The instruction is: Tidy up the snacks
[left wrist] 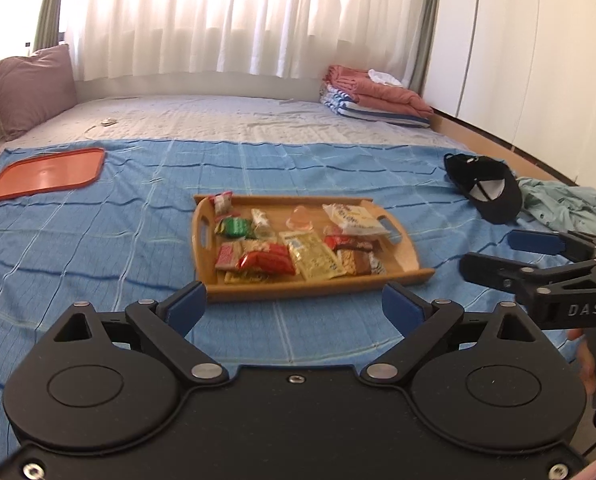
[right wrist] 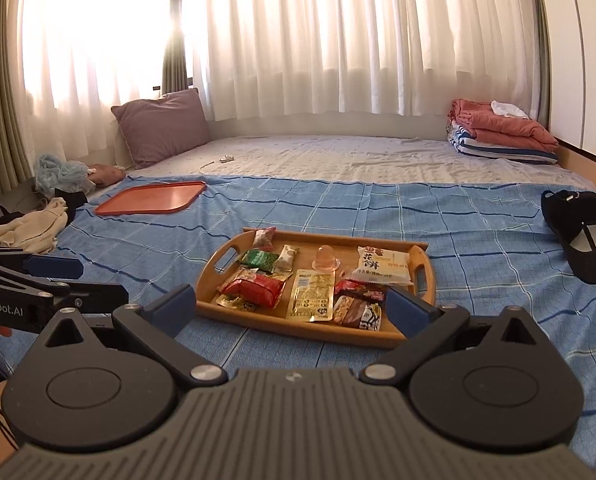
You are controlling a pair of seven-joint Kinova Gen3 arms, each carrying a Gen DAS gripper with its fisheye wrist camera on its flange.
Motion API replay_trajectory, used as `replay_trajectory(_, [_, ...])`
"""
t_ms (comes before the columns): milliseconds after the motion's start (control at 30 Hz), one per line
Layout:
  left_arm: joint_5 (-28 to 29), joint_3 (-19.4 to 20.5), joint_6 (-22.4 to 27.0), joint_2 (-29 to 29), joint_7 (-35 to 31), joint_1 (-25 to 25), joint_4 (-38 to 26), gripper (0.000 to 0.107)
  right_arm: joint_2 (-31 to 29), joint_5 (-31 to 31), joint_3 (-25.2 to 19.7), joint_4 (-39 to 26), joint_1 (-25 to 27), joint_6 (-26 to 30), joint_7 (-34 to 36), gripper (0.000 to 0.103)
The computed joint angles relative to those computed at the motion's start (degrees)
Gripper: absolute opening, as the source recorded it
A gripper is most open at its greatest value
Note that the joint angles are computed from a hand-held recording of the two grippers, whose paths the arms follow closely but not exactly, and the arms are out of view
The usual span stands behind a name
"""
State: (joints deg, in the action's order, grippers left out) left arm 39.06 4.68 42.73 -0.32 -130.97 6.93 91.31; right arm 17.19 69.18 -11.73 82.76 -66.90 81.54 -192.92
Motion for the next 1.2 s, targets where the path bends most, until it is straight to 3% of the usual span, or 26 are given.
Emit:
replay_trajectory(233, [0.4, -0.3, -7.4, -2.3, -1.6, 1.1, 9.6, 0.095, 3.4, 0.0, 0.1, 2.8, -3.2, 3.5, -8.7, 0.103])
replay_trajectory(433, [-1.4, 0.3, -16.2, -2.0, -1.5, 3.3, 16.6, 0.095, 6.9, -3.3, 1.0, 3.2, -4.3, 4.0, -10.8, 0.103])
replay_trajectory(700, [-5.3, 2.1, -22.8, 1.6, 3.3, 4.0, 20.1, 0.095, 10.7, -6.0, 2.9, 2.8, -5.0, 2.8, -12.1, 0.103])
replay_trajectory(967, [-15.0, 4.5, -28.4, 4.8, 11.6, 4.9, 21.5, 0.095, 12.8, -8.3, 4.3, 3.0, -4.9, 1.0, -11.5, 0.103])
replay_trajectory(1200, [-16.4, 7.9, -34.3, 5.8, 12.4, 3.4, 23.9, 0.102, 14.1, -10.9, 5.2, 2.6, -4.7, -0.1, -11.8, 0.103])
